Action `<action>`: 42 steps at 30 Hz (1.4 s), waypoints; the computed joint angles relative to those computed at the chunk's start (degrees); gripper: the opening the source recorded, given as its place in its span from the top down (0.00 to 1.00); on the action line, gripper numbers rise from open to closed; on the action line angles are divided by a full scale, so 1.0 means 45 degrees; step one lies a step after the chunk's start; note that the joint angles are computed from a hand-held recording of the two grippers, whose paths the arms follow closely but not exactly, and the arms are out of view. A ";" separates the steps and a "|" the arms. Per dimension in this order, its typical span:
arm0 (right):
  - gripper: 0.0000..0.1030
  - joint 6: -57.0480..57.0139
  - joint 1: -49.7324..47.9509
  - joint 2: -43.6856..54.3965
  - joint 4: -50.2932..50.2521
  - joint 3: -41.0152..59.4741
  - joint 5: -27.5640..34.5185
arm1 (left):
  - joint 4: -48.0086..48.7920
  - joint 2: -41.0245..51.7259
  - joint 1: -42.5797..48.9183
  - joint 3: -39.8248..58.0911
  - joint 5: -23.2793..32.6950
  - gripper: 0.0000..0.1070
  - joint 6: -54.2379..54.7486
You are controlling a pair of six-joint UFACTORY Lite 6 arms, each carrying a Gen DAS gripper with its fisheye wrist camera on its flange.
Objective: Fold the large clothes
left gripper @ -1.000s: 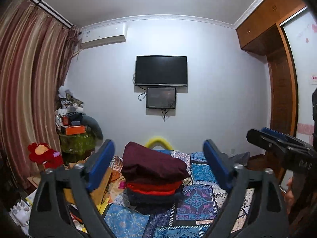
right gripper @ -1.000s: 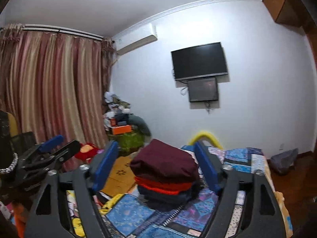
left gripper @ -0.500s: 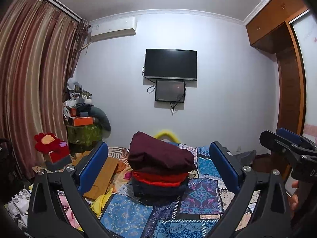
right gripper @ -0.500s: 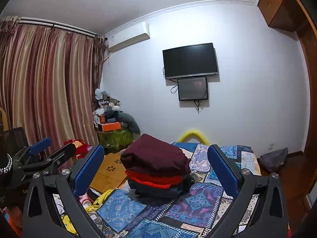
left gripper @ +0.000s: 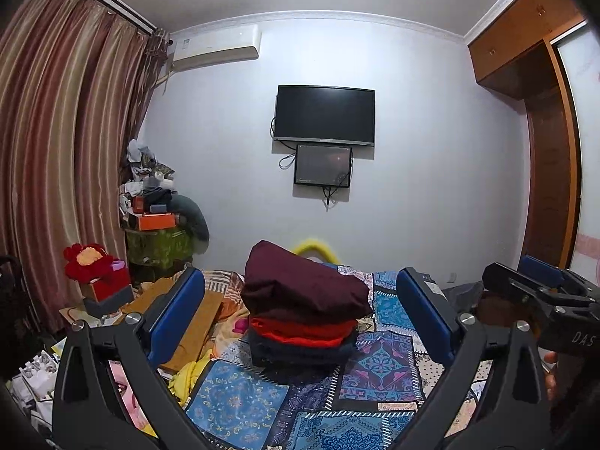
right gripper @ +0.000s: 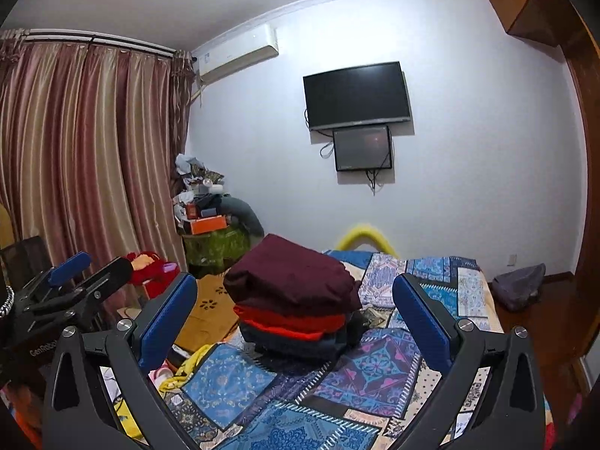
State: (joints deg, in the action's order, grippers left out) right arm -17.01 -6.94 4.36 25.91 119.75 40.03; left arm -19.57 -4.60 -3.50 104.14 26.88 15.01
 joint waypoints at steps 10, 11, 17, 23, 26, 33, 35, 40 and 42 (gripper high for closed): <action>0.00 0.0058 -0.0176 0.0248 0.0094 0.0558 0.0505 | 0.0863 0.0206 -0.0299 0.0087 -0.0075 0.04 -0.0671; 0.00 0.0056 -0.0164 0.0237 0.0081 0.0541 0.0509 | 0.0911 0.0216 -0.0313 0.0081 -0.0079 0.04 -0.0704; 0.00 0.0202 -0.0083 0.0253 -0.0091 0.0653 0.0609 | 0.1042 0.0248 -0.0365 -0.0009 -0.0112 0.04 -0.0796; 0.00 0.0306 0.0010 0.0195 -0.0233 0.0591 0.0595 | 0.0848 0.0307 -0.0298 0.0006 -0.0066 0.04 -0.0657; 0.00 0.0306 0.0022 0.0264 -0.0237 0.0690 0.0681 | 0.0872 0.0261 -0.0318 -0.0090 -0.0098 0.04 -0.0676; 0.00 0.0567 0.0193 0.0301 -0.0536 0.0710 0.0704 | 0.1101 0.0210 -0.0442 -0.0254 -0.0127 0.04 -0.0886; 0.00 0.0688 0.0257 0.0325 -0.0671 0.0752 0.0724 | 0.1148 0.0218 -0.0471 -0.0271 -0.0129 0.04 -0.0950; 0.00 0.0740 0.0217 0.0395 -0.0696 0.0875 0.0808 | 0.0974 0.0200 -0.0473 -0.0310 -0.0111 0.04 -0.0813; 0.00 0.0771 0.0206 0.0404 -0.0727 0.0894 0.0830 | 0.0825 0.0178 -0.0504 -0.0343 -0.0106 0.04 -0.0662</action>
